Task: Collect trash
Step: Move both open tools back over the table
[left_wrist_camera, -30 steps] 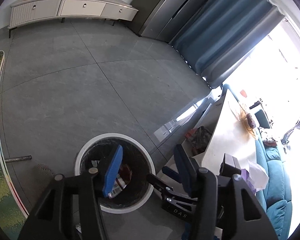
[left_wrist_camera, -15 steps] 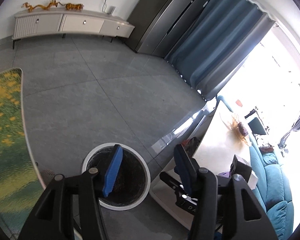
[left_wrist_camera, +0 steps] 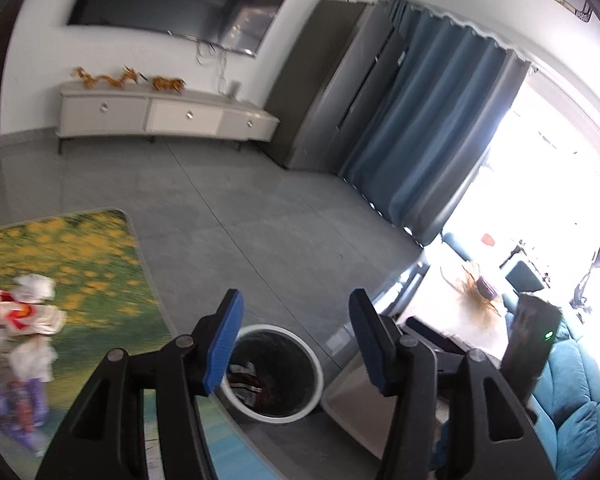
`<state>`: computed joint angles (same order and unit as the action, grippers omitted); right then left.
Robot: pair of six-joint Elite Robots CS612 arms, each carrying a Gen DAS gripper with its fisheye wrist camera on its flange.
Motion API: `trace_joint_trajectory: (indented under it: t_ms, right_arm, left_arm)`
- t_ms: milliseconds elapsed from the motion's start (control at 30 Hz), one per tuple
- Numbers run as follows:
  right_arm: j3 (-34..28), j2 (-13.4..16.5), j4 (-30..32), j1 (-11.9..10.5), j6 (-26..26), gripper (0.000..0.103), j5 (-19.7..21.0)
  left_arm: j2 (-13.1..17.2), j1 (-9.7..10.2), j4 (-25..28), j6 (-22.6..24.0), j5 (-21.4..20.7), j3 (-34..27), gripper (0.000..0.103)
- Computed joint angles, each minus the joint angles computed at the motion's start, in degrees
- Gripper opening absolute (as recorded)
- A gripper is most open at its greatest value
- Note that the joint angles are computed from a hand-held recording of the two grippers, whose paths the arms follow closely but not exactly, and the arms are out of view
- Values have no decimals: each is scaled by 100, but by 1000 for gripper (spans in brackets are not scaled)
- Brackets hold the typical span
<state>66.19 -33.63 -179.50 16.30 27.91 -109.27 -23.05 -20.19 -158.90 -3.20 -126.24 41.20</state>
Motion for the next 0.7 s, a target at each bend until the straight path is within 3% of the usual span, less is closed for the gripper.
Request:
trace_joint_trajectory:
  t_ms: [333,467,700]
  right_arm:
    - [-1018,294,34,345,-792,55,160]
    - [-1628,563,296,423,-1024,55,404]
    - [-2905,1197,1085,497,-1346,55,975]
  left_arm:
    - [-443,576,-898,-72,508,756,53]
    - [-493,831,-1091,-106,849,868,53]
    - [-372,1160,-974,-194,1430,722,53]
